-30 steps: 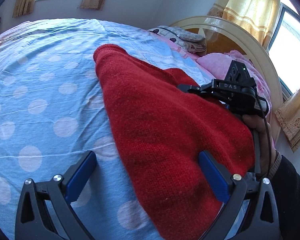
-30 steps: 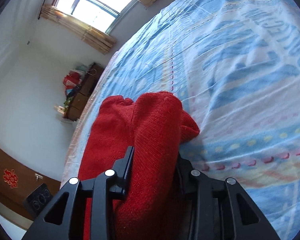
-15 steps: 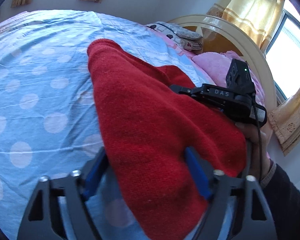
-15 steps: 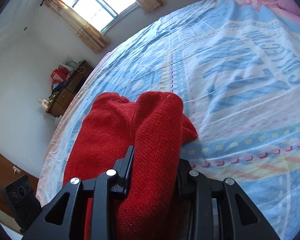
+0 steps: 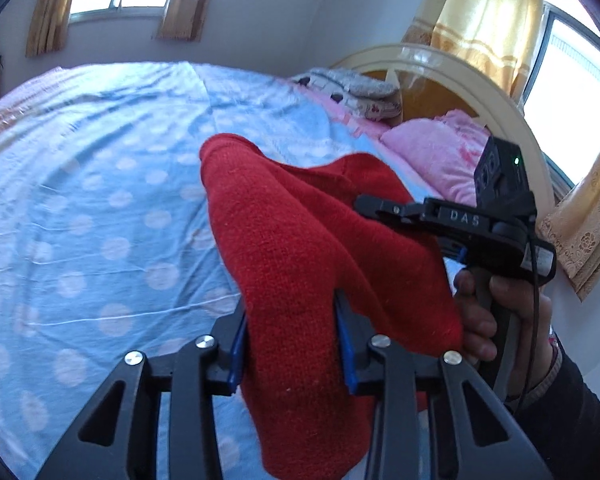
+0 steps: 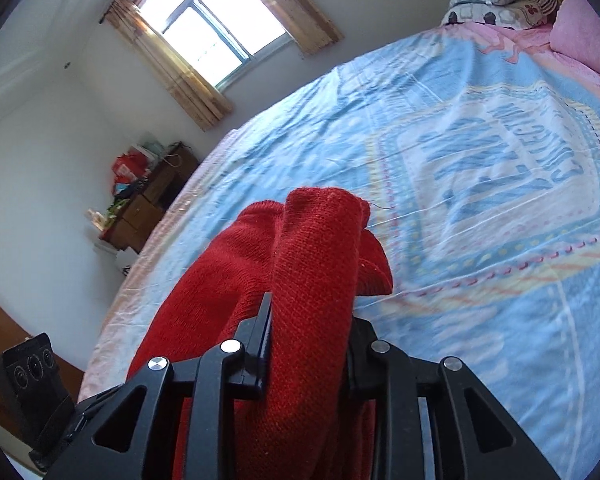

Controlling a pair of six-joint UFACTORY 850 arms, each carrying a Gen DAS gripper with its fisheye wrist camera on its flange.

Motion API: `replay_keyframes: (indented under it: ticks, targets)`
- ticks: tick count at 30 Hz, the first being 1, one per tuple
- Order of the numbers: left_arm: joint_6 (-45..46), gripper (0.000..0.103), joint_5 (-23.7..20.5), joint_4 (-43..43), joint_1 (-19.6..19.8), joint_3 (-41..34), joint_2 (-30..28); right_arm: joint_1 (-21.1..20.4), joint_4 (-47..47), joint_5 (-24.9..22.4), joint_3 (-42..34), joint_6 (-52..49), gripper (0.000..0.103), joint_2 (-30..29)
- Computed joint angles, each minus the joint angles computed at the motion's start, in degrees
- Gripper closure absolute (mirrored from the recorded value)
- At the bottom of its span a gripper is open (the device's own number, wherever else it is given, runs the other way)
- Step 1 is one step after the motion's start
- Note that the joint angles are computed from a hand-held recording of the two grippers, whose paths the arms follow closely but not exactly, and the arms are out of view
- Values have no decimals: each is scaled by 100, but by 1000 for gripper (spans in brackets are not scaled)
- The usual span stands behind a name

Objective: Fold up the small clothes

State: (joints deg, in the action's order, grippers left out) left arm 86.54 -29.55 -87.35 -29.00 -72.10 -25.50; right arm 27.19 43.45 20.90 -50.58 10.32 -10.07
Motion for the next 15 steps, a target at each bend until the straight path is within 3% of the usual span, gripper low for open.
replay_keyframes:
  ticks: [8, 15]
  targets:
    - [879, 65, 5, -690, 294, 850, 661, 461, -856, 463, -11, 1233, 75, -23]
    - [1157, 65, 257, -843, 461, 1324, 1106, 885, -621, 556, -380, 1082, 75, -351]
